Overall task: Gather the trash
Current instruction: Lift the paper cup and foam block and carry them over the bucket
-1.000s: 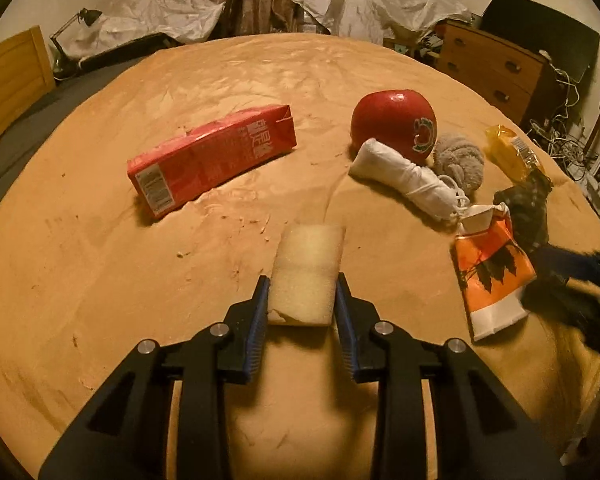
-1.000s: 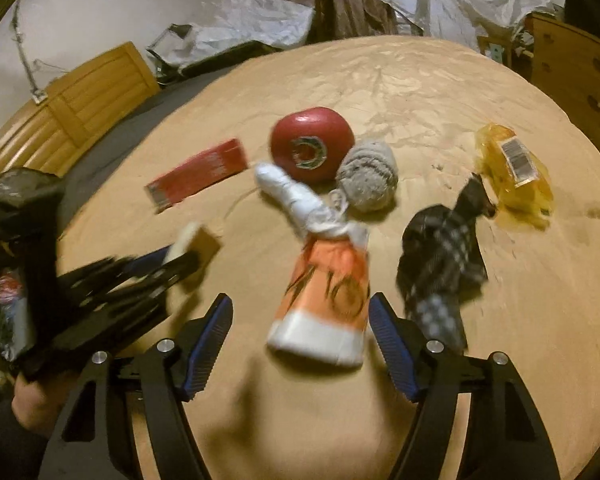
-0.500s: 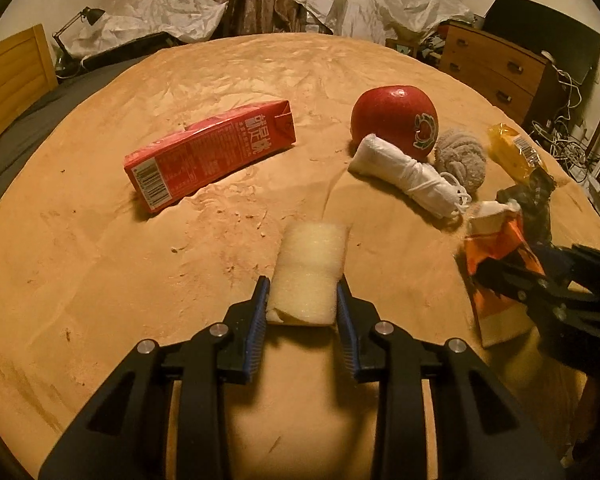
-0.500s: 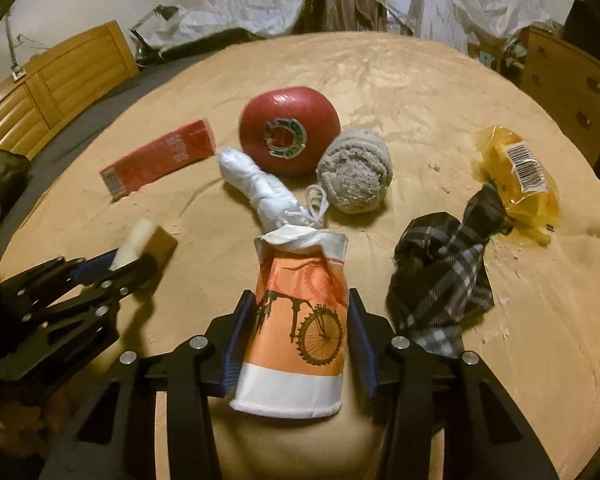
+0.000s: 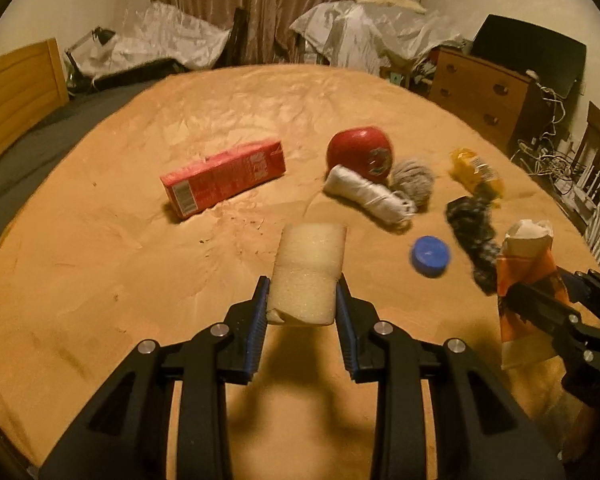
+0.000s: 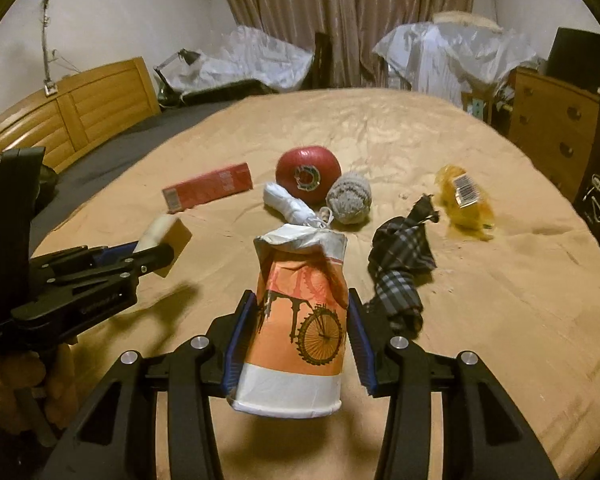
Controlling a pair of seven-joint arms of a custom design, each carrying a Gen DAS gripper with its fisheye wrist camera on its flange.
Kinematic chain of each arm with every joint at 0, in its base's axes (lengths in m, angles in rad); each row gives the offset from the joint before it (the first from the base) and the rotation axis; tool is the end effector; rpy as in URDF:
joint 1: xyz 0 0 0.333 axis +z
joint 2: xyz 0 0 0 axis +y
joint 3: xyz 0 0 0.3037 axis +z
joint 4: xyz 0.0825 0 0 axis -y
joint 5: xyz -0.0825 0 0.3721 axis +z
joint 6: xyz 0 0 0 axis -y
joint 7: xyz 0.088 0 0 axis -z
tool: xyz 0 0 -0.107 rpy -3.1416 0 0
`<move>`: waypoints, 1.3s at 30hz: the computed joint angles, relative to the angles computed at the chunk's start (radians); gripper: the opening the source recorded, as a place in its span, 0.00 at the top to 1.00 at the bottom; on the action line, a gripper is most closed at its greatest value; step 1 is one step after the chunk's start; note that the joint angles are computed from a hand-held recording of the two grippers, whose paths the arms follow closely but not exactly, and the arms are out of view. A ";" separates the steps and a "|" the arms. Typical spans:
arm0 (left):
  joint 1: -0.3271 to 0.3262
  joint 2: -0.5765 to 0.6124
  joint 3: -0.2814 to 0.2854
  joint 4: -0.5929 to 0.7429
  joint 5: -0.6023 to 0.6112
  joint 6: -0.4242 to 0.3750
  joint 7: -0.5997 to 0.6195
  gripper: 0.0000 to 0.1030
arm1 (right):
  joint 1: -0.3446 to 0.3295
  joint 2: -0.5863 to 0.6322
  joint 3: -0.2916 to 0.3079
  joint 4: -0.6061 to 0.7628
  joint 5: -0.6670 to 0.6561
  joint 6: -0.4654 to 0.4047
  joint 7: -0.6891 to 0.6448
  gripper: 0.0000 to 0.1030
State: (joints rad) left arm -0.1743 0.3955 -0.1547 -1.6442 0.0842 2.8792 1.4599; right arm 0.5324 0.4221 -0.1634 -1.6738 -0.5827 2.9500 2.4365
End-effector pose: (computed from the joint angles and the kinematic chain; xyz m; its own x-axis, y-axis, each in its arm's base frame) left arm 0.6664 -0.2144 0.4838 -0.2769 -0.9586 0.0669 -0.6532 0.1367 -0.7448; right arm 0.6285 0.3009 0.4485 0.1192 -0.9882 -0.0963 -0.6250 0.0007 -0.7807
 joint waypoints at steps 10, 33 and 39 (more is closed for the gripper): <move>-0.035 -0.200 0.011 -0.218 0.033 0.161 -0.081 0.71 | 0.227 -0.233 -0.196 -0.171 -0.609 -0.044 0.595 0.55; -0.045 -0.340 0.073 -0.311 0.745 0.291 -0.742 0.71 | 0.081 -0.521 0.120 -0.369 -0.984 -0.314 0.909 0.54; -0.025 -0.349 0.049 -0.318 0.731 0.294 -0.721 0.71 | 0.013 -0.529 0.192 -0.377 -0.974 -0.312 0.909 0.54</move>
State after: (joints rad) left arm -0.1998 0.0462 -0.1052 -1.9625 0.8149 3.1734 0.7389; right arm 0.5451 -0.1071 0.0291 -2.0511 -1.5567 2.6382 3.3453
